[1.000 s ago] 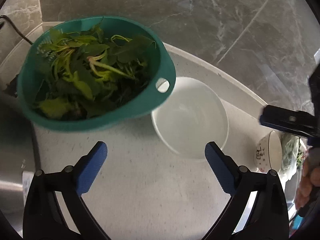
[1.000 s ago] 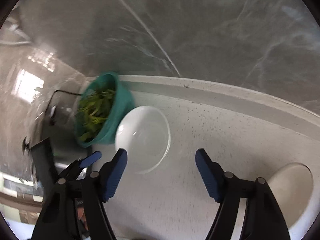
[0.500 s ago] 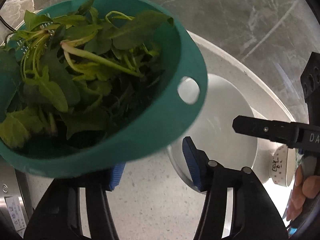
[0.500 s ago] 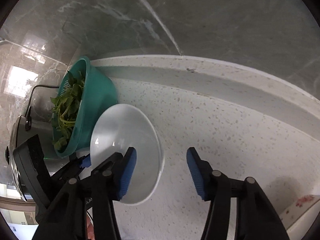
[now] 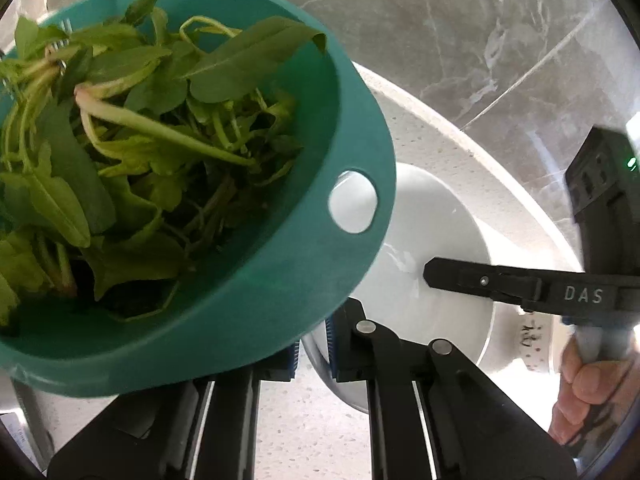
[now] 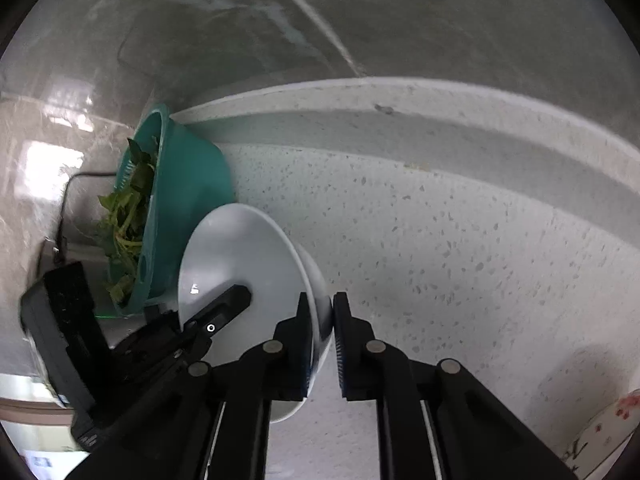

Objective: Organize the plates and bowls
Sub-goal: 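Lift the small white bowl with both grippers and carry it over the white deep plate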

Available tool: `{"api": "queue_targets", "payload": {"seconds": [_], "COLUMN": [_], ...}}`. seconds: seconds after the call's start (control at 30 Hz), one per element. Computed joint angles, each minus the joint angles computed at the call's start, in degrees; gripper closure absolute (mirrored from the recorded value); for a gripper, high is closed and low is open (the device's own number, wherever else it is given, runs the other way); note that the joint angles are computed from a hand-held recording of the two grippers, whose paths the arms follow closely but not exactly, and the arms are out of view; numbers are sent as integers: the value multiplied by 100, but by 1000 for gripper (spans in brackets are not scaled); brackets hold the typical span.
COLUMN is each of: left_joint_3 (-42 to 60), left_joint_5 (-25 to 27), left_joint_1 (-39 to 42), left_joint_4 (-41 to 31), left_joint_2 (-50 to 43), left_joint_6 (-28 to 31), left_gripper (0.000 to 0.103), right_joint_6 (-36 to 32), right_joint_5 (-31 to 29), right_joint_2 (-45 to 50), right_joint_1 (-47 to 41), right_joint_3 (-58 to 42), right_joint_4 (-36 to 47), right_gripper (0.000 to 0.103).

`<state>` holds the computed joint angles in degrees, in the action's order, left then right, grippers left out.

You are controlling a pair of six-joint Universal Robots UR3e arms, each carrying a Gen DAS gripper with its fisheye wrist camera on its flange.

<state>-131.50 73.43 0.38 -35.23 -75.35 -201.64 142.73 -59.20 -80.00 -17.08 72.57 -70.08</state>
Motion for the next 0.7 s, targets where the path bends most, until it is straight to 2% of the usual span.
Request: {"api": "queue_targets", "payload": {"seconds": [0.2,0.27,0.33,0.43,0.53,0.7], "left_joint_3": [-278,-351,-379,-481,-348,-99], "left_joint_5": [-607,-736,-691,-914,-912,-734], "left_joint_1": [584,815,672,981,907,326], "left_joint_4": [-86,-388,-451,-852,-1109,-1217], "left_joint_2": [177,422,572,966,1122,1271], "left_joint_6": [439,701,568,848,884,528], "left_gripper": [94,94,94,94,94,94], "right_joint_6": [-151,-291,-365,-533,-772,-1392], "right_joint_5": [63,85,88,111,102,78], "right_joint_2": [36,35,-3,-120,-352,-730], "right_joint_1": [-194,-350,-410,-550,-772,-1390], "right_joint_3": [-49,-69,-27,25,46,-209], "right_joint_4": [358,573,650,883,1186,2102], "right_gripper": [90,89,89,89,89,88]}}
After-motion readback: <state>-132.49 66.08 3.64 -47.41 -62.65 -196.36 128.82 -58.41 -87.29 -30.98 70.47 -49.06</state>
